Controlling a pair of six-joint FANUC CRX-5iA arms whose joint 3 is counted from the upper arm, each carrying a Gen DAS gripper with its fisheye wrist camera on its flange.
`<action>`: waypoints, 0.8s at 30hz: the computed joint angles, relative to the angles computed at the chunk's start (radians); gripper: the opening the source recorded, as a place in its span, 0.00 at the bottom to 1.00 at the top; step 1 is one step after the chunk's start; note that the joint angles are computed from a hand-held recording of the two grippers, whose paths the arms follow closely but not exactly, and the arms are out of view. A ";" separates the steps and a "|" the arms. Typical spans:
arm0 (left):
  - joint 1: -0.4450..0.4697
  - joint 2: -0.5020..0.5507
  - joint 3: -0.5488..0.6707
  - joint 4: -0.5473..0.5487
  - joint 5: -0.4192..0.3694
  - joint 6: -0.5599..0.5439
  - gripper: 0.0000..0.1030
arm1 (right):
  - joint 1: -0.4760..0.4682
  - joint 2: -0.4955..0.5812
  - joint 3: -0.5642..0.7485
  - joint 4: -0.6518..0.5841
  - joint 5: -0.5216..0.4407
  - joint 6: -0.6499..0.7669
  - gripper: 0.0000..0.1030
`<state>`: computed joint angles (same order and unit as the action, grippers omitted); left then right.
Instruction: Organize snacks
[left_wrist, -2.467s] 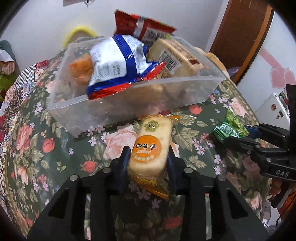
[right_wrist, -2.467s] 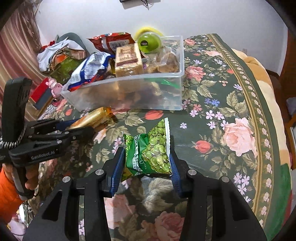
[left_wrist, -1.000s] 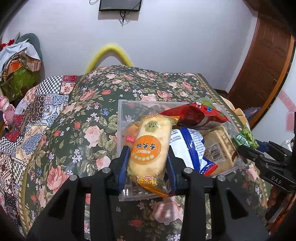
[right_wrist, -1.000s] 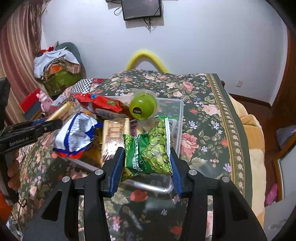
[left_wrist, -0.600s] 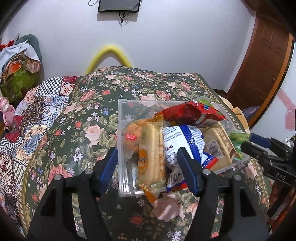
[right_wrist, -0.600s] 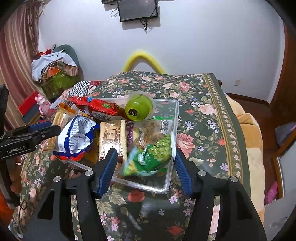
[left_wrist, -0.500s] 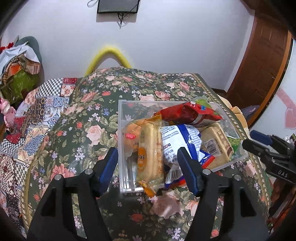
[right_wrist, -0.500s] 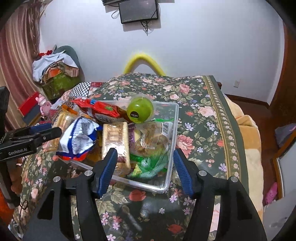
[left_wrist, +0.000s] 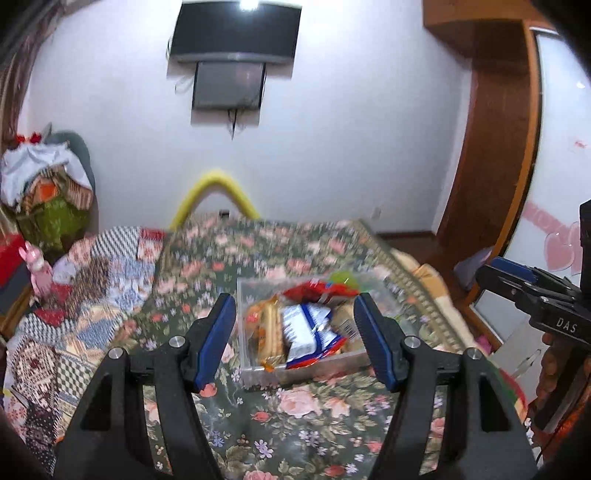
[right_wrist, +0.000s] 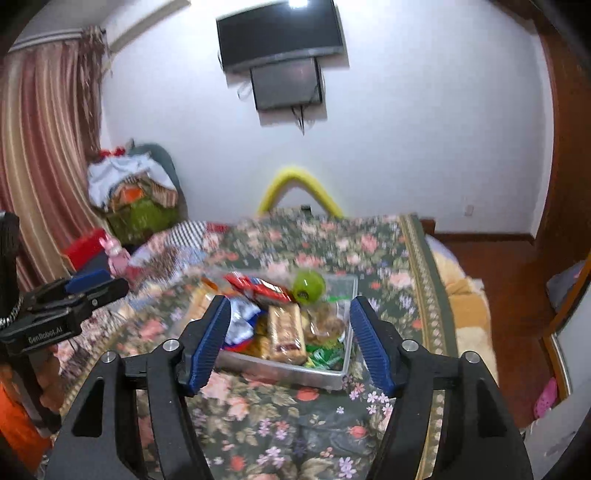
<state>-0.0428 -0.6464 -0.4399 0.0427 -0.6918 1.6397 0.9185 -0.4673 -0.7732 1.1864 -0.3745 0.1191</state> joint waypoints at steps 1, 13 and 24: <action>-0.022 -0.019 0.011 -0.036 -0.006 0.030 0.64 | 0.012 -0.024 -0.011 0.036 -0.010 -0.029 0.62; -0.701 -0.061 0.231 -0.845 -0.331 0.696 0.82 | 0.283 -0.193 -0.102 0.276 -0.279 -0.220 0.76; -1.101 -0.038 0.277 -1.145 -0.610 0.914 0.96 | 0.373 -0.207 -0.132 0.368 -0.413 -0.314 1.00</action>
<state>-1.1437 -0.6849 -0.1631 -1.1027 -1.3017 2.5539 1.2914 -0.6738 -0.9049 1.5539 -0.7880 -0.1953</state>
